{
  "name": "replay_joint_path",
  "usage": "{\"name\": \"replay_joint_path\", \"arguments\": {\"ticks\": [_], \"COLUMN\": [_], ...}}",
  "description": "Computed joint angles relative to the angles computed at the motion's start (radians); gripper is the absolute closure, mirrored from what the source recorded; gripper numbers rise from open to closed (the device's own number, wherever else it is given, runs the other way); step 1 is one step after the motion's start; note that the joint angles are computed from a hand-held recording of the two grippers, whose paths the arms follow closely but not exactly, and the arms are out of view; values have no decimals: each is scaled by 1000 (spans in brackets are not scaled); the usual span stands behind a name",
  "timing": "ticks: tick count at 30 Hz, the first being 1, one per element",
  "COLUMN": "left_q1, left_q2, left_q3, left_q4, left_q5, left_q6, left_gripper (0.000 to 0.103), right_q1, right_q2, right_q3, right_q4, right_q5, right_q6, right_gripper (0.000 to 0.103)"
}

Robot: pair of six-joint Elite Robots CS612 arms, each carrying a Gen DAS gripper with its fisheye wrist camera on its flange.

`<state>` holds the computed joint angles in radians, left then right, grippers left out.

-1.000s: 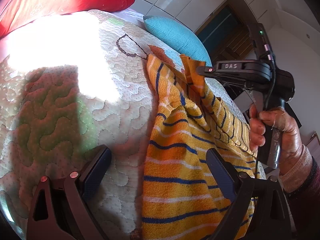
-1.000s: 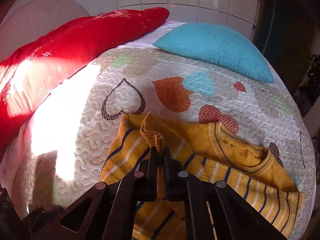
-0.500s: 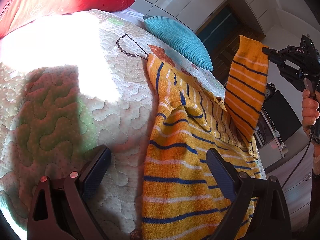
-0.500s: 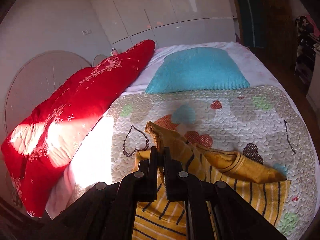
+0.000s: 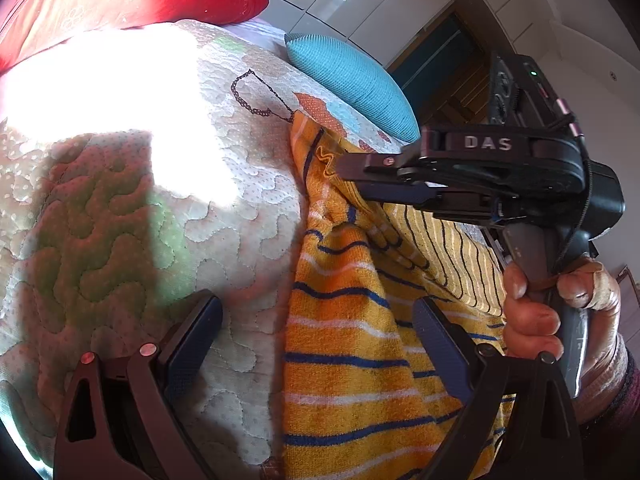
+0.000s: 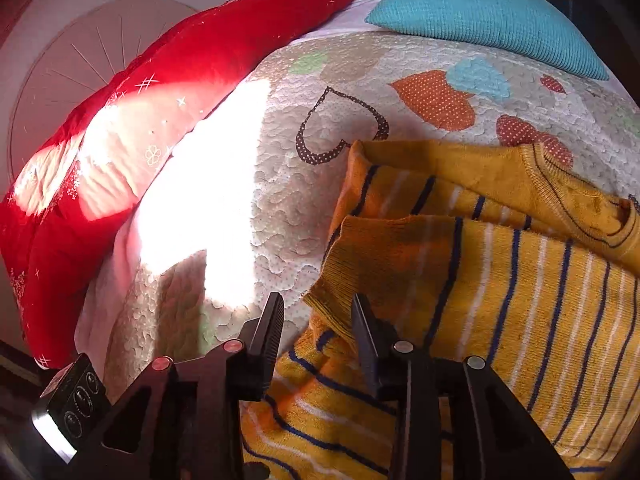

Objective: Fold small clothes

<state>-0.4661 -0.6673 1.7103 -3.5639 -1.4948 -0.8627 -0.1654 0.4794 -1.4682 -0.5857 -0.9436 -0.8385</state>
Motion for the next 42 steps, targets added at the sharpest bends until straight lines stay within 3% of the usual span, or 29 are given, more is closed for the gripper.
{"name": "replay_joint_path", "arguments": {"ticks": [2,4,10,13,15,17,20,22,24,26,29,31,35,39,42], "left_q1": [-1,-3,-7,-4,-3,-1,-7,-15,-24,-32,-60,-81,-114,-144,-146], "left_q2": [0,-1,-2,4,8,0,-41,-66,-83,-86,-102,-114,-103,-102,-85], "left_q3": [2,2,16,22,24,24,31,50,79,111,155,176,205,228,236], "left_q4": [-4,-2,-33,-72,-97,-65,88,132,123,59,29,27,-60,-86,-141], "left_q5": [4,10,21,5,-3,-16,-49,-90,-129,-167,-144,-117,-127,-116,-168], "left_q6": [-1,1,-11,-13,-21,-27,-12,-3,-23,-78,-121,-124,-169,-162,-212], "left_gripper": [8,8,8,8,8,8,8,8,8,8,8,8,8,8,8], "right_q1": [-39,-89,-257,-345,-391,-424,-446,-452,-455,-457,-452,-448,-447,-446,-441], "right_q2": [-19,-23,20,32,45,63,88,95,103,99,92,109,124,147,156], "right_q3": [-6,-28,-111,-107,-105,-111,-120,-115,-119,-111,-78,-104,-115,-146,-156], "right_q4": [11,-9,-161,-109,-32,63,251,381,484,606,808,848,973,993,1006], "right_q5": [20,21,-97,-92,-57,-10,87,136,180,211,215,210,184,143,129], "right_q6": [-29,-36,8,47,55,32,-58,-145,-235,-342,-491,-523,-593,-596,-597], "right_gripper": [46,41,33,33,33,33,33,32,31,31,31,31,31,31,31]}}
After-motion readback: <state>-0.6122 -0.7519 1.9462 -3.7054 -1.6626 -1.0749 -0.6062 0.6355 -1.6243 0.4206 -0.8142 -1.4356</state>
